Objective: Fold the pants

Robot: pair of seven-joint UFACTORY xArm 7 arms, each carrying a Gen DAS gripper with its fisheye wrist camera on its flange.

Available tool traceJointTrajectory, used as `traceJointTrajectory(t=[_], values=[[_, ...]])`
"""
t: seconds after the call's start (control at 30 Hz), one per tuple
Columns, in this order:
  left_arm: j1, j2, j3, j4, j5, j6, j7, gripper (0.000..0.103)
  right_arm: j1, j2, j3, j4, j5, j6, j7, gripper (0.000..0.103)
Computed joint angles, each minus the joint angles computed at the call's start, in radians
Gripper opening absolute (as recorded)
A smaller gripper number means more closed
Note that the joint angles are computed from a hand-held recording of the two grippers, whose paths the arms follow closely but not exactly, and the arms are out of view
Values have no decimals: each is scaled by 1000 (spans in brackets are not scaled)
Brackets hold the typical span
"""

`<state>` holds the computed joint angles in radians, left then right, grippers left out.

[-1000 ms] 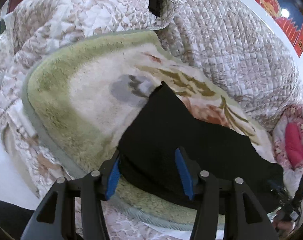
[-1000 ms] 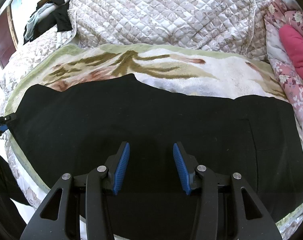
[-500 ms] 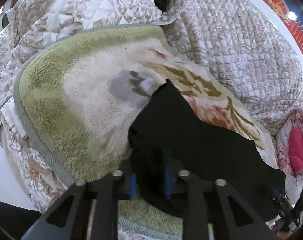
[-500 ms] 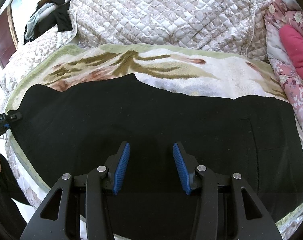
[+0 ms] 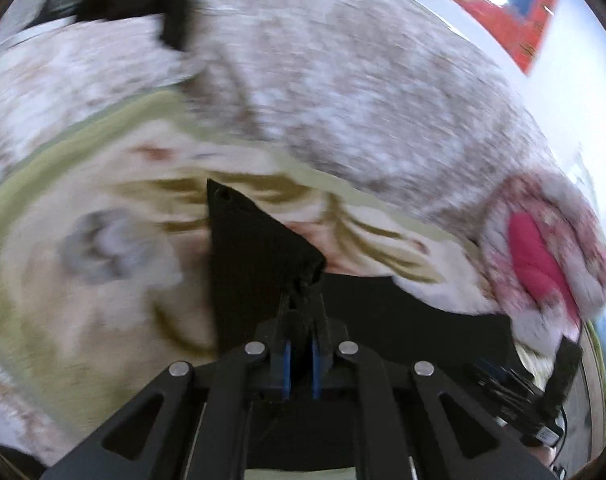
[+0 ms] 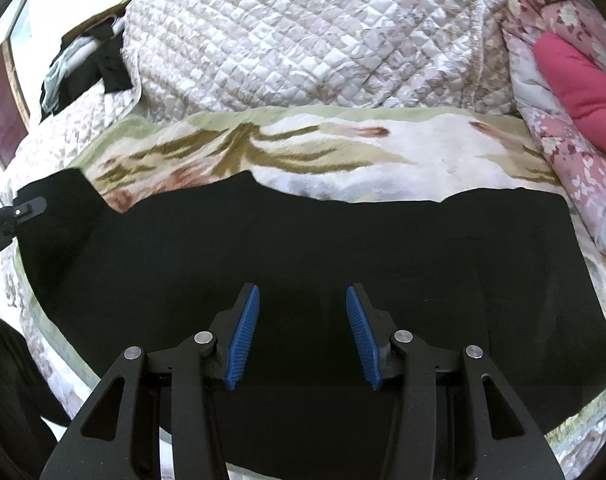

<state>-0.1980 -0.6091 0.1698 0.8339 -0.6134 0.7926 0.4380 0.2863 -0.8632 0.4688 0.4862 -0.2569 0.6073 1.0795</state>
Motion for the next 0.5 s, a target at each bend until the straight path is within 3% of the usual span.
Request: traceJointTrajectory(t=[0.33,0.5], values=[[-171,7,-99,-45,-78,93,99,4,21,-72,-49,-59,55,4,13,46],[-171,-9,-104,-68,-48,222,112,4,14,-63,-47,-61,63,-40,10,46]])
